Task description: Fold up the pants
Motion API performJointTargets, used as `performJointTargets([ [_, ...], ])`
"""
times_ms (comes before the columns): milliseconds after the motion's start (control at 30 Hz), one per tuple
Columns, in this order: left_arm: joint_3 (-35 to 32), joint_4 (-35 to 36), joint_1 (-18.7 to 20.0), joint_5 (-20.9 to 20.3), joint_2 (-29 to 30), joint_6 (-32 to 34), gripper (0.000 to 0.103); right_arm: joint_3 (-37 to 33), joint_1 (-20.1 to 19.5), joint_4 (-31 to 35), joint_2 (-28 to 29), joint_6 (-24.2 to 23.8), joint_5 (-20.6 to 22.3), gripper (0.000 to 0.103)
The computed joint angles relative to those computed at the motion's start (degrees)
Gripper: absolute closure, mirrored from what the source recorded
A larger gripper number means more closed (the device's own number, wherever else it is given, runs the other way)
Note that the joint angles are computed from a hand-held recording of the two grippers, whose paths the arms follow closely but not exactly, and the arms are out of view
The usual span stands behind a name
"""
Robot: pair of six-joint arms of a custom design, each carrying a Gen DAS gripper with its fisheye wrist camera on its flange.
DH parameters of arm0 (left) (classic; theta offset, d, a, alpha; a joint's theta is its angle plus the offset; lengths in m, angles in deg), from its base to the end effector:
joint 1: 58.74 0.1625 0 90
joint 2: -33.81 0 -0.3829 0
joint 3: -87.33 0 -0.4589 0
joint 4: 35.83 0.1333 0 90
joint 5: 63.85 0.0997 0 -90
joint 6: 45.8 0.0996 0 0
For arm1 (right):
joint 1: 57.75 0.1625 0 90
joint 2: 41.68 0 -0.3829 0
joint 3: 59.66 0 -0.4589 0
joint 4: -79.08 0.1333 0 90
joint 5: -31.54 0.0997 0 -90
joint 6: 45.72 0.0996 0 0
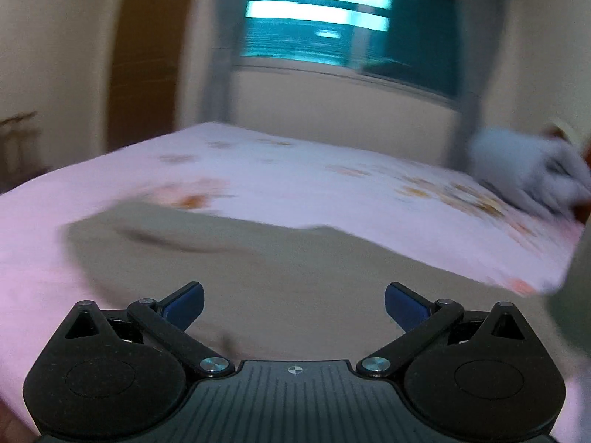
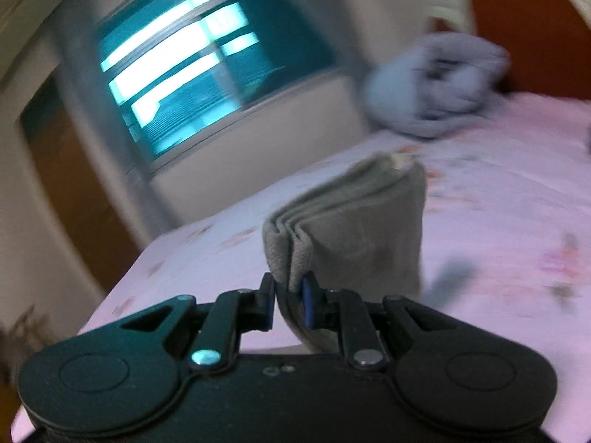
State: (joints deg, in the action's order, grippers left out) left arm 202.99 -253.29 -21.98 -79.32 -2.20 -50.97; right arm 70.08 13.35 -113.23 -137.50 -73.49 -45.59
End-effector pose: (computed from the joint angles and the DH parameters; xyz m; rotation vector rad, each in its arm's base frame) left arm -0.2464 -0.4703 -0.0078 0.1894 2.0034 -1.4456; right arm -0.0048 -0.4940 0.3443 0.3659 -2.3586 1.5911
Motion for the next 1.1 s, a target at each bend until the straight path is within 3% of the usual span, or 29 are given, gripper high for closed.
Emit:
performJointTargets([
  [100,8.33,-2.64,-0.03,3.44,-6.29,-6.33,0.000,-0.10,6.09,-2.25,7.84,-5.45,-4.04,0.097],
  [167,12.99,1.78,-0.24,5.82,-9.77,-13.14,0.000,-0.74,8.88,-3.14,14.63,-9.60,-6.03,0.095],
  [233,15.72,4.00,-0.06,6.53,-11.52,-17.66,0.000,-2.22,11.16,4.49,19.52,-13.38,-10.49,0.085],
  [267,17.07,6.75,0.36,6.18,-12.81,-21.20,0.000,-2.74,11.74,7.40,21.15,-13.17,-12.37,0.087],
  [300,17.69,7.96,0.58,5.89,-13.42,-23.18,0.000,-1.73,11.61,7.92,20.58,-13.61,-11.84,0.091],
  [367,17.77,6.31,1.00,3.78,-13.14,-22.85,0.000,1.51,9.84,3.96,17.34,-13.34,-7.59,0.089],
  [500,11.79,-2.50,2.57,-6.19,-7.65,-11.06,0.000,1.96,6.56,3.35,10.62,-9.31,-7.42,0.086],
  [600,6.62,-1.46,4.23,-14.50,-4.60,-7.50,0.000,2.59,2.82,4.37,5.15,-5.19,-5.45,0.084],
  [700,1.49,2.82,6.25,-19.63,-1.78,-6.55,0.001,3.99,-0.65,2.99,1.01,-1.25,-4.68,0.082],
  [800,-2.16,11.39,8.70,-22.90,-1.06,-10.14,0.020,4.34,-4.87,3.02,-0.83,2.10,-4.26,0.081],
  [967,-4.97,17.78,10.52,-24.41,0.38,-15.41,0.027,5.85,-9.83,3.30,-3.15,3.98,-1.40,0.075],
  [1033,-5.56,21.17,11.02,-25.43,0.10,-17.47,0.061,5.66,-10.77,4.99,-3.61,4.46,-0.21,0.073],
  [1100,-6.65,24.87,10.45,-23.42,0.74,-16.48,0.064,5.65,-11.56,6.42,-4.01,4.60,1.01,0.073],
])
